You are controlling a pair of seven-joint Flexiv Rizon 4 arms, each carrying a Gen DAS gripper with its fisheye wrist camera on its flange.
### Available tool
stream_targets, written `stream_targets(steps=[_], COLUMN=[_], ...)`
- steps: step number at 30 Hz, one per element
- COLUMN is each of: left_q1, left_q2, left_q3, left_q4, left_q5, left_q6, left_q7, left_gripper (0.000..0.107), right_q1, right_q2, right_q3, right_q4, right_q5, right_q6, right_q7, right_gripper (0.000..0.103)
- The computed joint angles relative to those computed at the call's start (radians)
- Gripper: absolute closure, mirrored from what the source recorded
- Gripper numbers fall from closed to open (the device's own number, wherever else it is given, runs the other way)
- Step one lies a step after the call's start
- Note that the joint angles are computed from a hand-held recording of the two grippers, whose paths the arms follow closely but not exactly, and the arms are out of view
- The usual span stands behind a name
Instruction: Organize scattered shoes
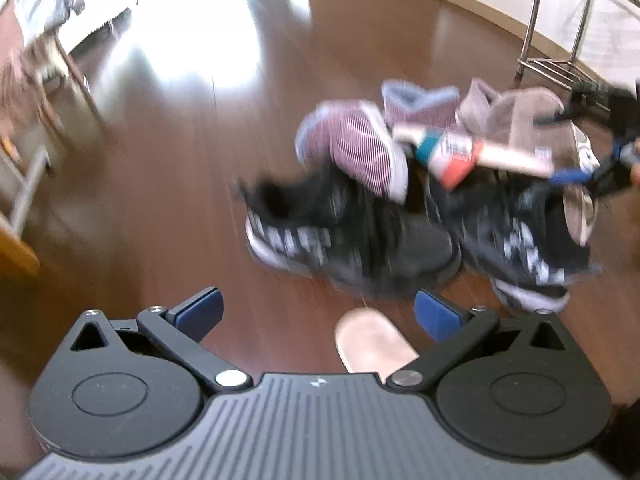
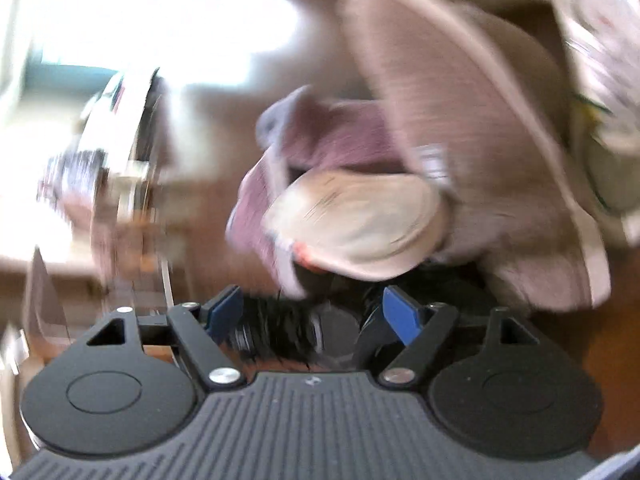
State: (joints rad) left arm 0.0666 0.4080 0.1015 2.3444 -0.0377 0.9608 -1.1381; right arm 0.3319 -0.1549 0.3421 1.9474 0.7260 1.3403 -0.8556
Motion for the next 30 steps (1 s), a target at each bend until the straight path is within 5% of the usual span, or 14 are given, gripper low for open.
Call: stream_targets(steps=[3,5,6,11,14,16,19,25,30], left_q1=[0.004,-0.021,-0.037,-0.101,-0.11,-0.102,-0.104,-0.036,0.001], left_q2=[-0.04,-0.066,-0.081,-0.131,-0.149,-0.17,-0.174,-0.111,-0.018], left_q3=[-0.072,-0.094,-0.097,-0.101,-0.099,-0.102,-0.084,-0.066,-0.04], left_q4=[-0.043,-0.063,-0.074,-0.086,-0.083,-0.09,-0.082,-0.044,0.008], left_q5=[0.046,0.059,0.06,0.114,0.148,0.171,0.142,0.189,0.22], left_q6=[0.03,0.023,0.008,0.038,0.063,0.074,0.102,0.085,-0.007], left_q7=[-0.087,-0.104,-0.094,0.027,0.076,0.08,0.074,-0.015,-0.03], left_gripper=[0.004,0.004,0.004,0.004,0.004,0.004,0.004,0.004,0.004], right_q1=[0.017,0.037,0.035,-0.078,-0.127,-0.109,-0.084,-0.048,0.004], right_q2=[-0.045,-0.083,-0.099,-0.089,-0.049,-0.018,0.01,0.061,0.012], right_q3=[-0.006,-0.016,-0.011,0.08,0.096,0.053,0.003,-0.054,-0.068], right_q4=[0.008,0.02,0.018,-0.045,-0.111,-0.164,-0.239,-0.37,-0.428], right_q5=[0.033,0.026,0.027,-0.008,0.022,-0.067,-0.132,-0.022,0.022], right_q6=[0.085,0.139,0.15,0.097,-0.001,-0.117,-0.311,-0.654,-0.773], right_q7=[0.113,0.245,0.282,0.147,-0.009,-0.039,-0.025,-0.001,0.032], right_gripper=[0.043,0.067,0.068,0.082,0.086,0.085,0.084,0.084,0.083])
